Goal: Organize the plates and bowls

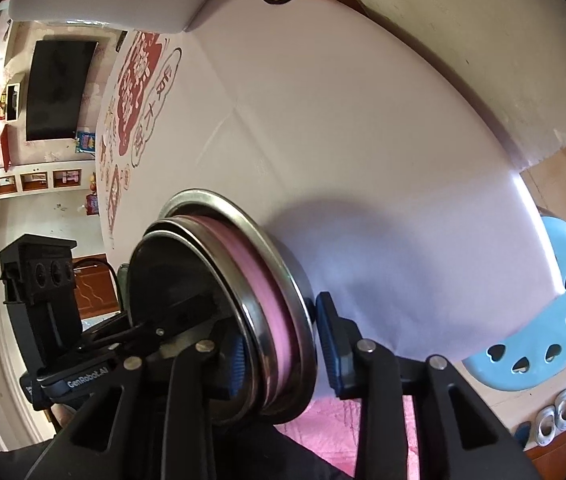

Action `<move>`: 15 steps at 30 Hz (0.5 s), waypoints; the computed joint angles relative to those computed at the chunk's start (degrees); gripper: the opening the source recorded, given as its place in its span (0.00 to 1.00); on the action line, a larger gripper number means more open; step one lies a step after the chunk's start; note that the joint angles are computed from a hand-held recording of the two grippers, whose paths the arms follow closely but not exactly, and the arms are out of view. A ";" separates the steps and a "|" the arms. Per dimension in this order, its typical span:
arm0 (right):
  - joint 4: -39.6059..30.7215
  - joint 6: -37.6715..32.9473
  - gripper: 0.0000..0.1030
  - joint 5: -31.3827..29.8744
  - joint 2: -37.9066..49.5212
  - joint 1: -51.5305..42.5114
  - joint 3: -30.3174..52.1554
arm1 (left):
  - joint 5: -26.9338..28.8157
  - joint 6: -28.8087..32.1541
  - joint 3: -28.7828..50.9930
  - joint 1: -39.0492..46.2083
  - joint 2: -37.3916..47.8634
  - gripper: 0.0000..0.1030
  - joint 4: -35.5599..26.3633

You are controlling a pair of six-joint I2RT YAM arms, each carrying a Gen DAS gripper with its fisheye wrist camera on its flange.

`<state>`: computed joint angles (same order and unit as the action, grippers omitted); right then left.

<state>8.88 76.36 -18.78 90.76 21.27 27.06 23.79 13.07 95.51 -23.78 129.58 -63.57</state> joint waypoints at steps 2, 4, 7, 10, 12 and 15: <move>0.08 0.52 0.29 0.34 -0.53 0.56 -0.28 | 0.49 0.36 -0.90 0.57 -0.59 0.44 0.05; -0.39 0.75 0.29 0.96 -1.43 1.17 -0.43 | 1.47 0.65 -1.40 1.30 -0.91 0.44 -0.17; -2.39 0.84 0.29 2.52 -2.90 2.39 0.37 | 2.19 0.71 -1.91 1.62 -1.33 0.44 0.17; -4.17 1.47 0.29 4.20 -4.48 3.99 1.12 | 2.76 1.06 -3.11 2.42 -2.79 0.44 0.74; -4.77 2.06 0.29 5.80 -5.46 5.34 1.68 | 4.12 1.76 -3.81 3.66 -3.82 0.42 0.88; -5.12 4.08 0.29 7.99 -7.49 7.59 1.71 | 5.87 2.46 -3.83 5.49 -4.30 0.44 0.24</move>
